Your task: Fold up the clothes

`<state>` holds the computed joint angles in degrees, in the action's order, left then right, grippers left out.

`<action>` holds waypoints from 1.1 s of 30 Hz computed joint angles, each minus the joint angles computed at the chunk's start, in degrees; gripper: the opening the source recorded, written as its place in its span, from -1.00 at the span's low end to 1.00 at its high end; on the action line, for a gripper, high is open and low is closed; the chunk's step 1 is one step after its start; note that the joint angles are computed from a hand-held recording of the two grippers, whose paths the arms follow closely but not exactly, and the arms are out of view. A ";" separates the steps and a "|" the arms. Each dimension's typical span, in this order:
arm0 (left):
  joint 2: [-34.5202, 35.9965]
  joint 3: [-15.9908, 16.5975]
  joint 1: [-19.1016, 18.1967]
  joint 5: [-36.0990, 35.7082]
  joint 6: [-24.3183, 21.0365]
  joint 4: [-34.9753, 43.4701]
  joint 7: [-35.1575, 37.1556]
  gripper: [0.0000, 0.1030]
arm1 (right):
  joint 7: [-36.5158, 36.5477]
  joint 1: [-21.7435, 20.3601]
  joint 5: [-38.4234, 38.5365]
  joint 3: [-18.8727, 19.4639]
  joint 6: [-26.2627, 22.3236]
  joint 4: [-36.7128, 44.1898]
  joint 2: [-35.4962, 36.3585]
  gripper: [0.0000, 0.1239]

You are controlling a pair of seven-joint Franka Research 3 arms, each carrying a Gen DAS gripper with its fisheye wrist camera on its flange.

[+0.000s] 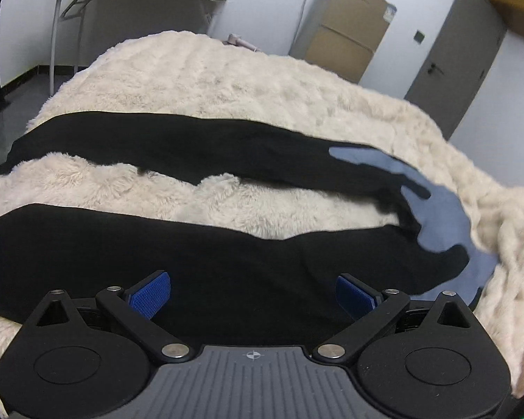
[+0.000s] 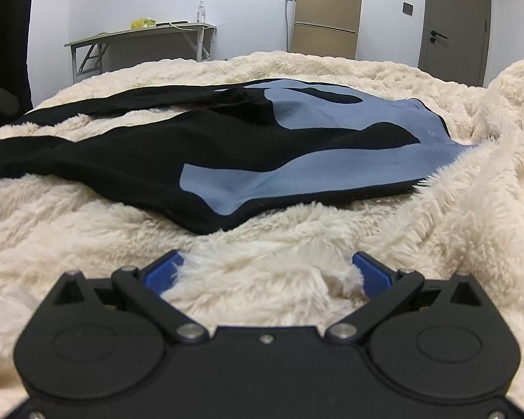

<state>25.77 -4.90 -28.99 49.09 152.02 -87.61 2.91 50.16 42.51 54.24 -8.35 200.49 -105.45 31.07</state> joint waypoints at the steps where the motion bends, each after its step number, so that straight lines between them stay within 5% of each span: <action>1: 0.03 0.04 0.08 0.15 0.61 -0.04 -0.02 0.94 | 0.06 -0.17 -0.12 0.16 0.00 -0.03 -0.01 0.66; 33: -1.42 -0.53 0.68 -0.50 2.52 -2.00 -1.58 0.94 | -3.23 1.46 2.99 -1.26 0.01 1.82 1.47 0.66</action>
<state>24.35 -5.42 -28.31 48.59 154.54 -89.61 1.33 46.93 43.97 57.23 -9.61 200.51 -103.62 32.54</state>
